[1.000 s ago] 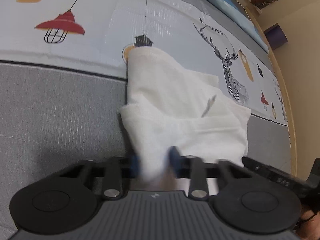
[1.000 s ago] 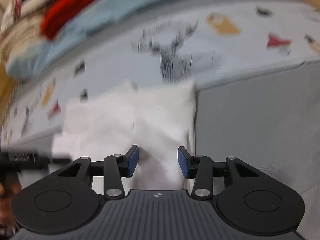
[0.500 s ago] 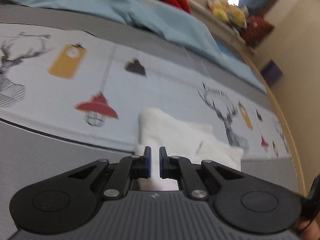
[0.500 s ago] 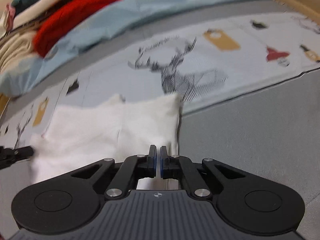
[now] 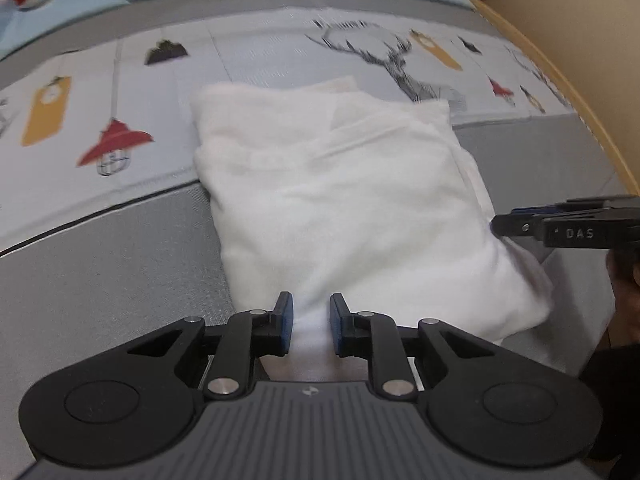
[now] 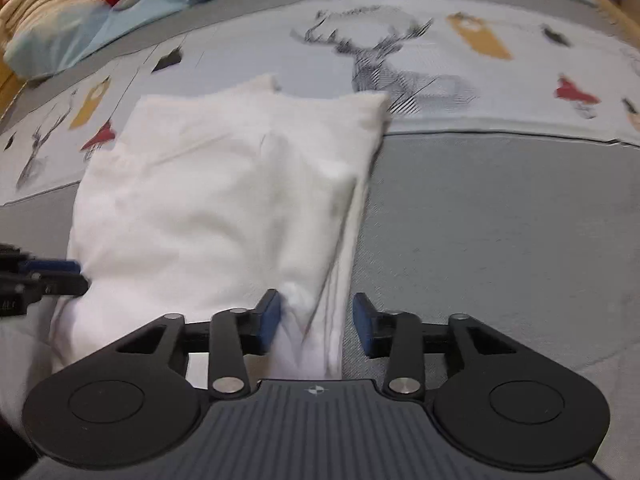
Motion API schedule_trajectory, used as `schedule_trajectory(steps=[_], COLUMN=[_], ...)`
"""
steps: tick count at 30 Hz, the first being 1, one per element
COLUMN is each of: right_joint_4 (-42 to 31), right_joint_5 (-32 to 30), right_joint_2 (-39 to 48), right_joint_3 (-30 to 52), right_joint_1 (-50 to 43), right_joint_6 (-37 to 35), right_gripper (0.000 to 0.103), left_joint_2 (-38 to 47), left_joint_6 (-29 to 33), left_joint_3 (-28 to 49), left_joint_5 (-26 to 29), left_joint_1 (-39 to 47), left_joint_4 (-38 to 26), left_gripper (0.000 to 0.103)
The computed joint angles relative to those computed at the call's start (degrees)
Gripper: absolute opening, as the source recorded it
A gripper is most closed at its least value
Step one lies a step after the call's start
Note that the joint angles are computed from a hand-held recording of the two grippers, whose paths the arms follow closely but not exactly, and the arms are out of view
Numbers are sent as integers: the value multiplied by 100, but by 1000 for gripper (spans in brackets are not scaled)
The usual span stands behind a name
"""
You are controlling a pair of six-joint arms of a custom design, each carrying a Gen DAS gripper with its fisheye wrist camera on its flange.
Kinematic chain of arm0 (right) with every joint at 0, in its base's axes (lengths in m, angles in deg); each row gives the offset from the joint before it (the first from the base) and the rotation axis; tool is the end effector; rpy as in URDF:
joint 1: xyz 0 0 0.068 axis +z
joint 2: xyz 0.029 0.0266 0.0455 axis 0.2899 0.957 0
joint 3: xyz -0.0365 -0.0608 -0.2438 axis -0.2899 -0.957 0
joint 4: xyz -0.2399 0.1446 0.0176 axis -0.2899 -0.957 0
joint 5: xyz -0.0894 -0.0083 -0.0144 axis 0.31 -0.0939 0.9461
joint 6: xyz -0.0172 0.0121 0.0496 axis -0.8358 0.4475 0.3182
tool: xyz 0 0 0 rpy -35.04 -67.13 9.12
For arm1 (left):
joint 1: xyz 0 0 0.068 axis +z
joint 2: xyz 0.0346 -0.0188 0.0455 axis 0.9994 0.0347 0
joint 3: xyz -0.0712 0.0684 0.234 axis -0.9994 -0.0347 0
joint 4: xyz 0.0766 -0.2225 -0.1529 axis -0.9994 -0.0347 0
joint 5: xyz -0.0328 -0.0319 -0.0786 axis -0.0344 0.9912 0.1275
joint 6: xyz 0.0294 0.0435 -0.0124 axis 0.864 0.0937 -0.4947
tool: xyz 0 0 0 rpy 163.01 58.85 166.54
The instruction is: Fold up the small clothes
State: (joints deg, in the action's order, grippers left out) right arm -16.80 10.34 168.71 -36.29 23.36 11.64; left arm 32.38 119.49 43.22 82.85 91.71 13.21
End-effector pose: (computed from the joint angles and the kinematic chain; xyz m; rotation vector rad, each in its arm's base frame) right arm 0.2798 0.0322 0.1298 0.3450 2.6189 0.1760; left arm 0.3661 0.0100 0.1388 0.7216 2.6232 -0.4032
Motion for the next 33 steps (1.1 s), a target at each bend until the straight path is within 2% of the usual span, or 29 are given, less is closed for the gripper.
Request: schedule_trajectory(steps=[3, 5, 8, 12, 15, 17, 18, 21, 22, 26, 29, 33], right_joint_4=[31, -54, -484, -1264, -1987, -2602, -2985, -3559, -3737, -4335, -4333, -4158], right_joint_5=[619, 969, 1401, 2164, 3079, 3883, 4367, 4950, 5178, 5257, 5012, 4990], right_joint_2=[-940, -1513, -2548, -3993, -4851, -5288, -5401, -5319, -5226, -4678, -4512, -4224], right_joint_3=[-356, -510, -698, -873, -969, -1062, -1100, -1009, -991, -842, -840, -796], right_joint_1=[279, 486, 877, 1642, 2565, 3427, 4006, 4906, 5242, 5889, 5909, 5904], right_joint_6=[186, 51, 34, 333, 875, 1591, 2210, 3195, 3543, 4676, 4839, 4691], right_gripper=[39, 39, 39, 42, 50, 56, 57, 58, 62, 64, 64, 64], left_joint_2=[-761, -1493, -2631, -4135, -5062, -5632, -5879, -6552, -6736, -7368, -7682, -7563], left_joint_6=[-242, -324, -348, -665, -853, -952, -1001, -995, -1003, -1102, -1116, -1108], left_joint_3=[-494, -809, -1389, -2050, -2436, -2689, -2805, -3149, -3269, -3664, -3841, -3870], left_joint_5=[12, -234, -204, -151, -71, -27, -2, 125, 165, 693, 586, 526], left_joint_1=[131, 125, 230, 418, 577, 717, 785, 1112, 1213, 1721, 1577, 1509], left_joint_4=[36, 21, -27, -461, -858, -1087, -1188, -1486, -1520, -1680, -1636, -1540], left_gripper=[42, 65, 84, 84, 85, 88, 89, 92, 92, 93, 93, 93])
